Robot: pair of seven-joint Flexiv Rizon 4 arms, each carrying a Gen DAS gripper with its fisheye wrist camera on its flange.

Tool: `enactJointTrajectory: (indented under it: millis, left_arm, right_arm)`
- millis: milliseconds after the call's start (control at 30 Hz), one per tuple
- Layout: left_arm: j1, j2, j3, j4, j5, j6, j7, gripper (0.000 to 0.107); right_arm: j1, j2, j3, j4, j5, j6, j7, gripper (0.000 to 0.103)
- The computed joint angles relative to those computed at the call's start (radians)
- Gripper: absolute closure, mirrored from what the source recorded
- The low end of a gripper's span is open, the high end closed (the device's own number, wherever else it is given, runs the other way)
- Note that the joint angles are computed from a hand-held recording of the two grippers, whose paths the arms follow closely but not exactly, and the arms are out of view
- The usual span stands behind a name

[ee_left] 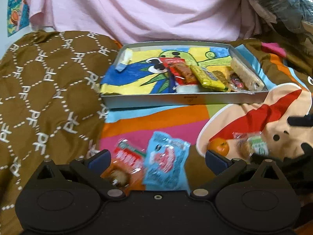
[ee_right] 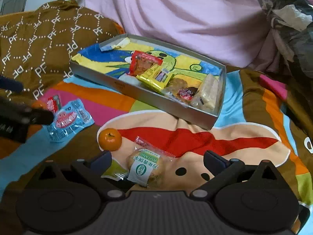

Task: Organize snacks
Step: 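Reach the left tool to the orange mandarin while the right tool reaches the wrapped biscuit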

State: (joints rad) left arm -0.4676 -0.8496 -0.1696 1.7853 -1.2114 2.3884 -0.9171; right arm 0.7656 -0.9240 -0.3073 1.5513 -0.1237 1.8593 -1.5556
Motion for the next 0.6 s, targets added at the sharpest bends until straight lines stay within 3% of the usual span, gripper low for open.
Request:
enactJointTrajectory:
  millis: [100, 300, 600]
  left_arm:
    - [0.012, -0.016, -0.002, -0.037, 0.026, -0.036, 0.002, 0.005]
    - [0.016, -0.036, 0.017, -0.101, 0.064, -0.153, 0.023, 0.005]
    - [0.061, -0.053, 0.034, -0.137, 0.257, -0.325, -0.120, 0.012]
  right_arm:
    - [-0.045, -0.005, 0.056, -0.021, -0.044, -0.025, -0.009, 0.006]
    - [-0.064, -0.020, 0.075, -0.048, -0.080, -0.070, 0.017, 0.012]
    - [-0.109, -0.031, 0.126, -0.069, -0.141, -0.103, 0.063, 0.013]
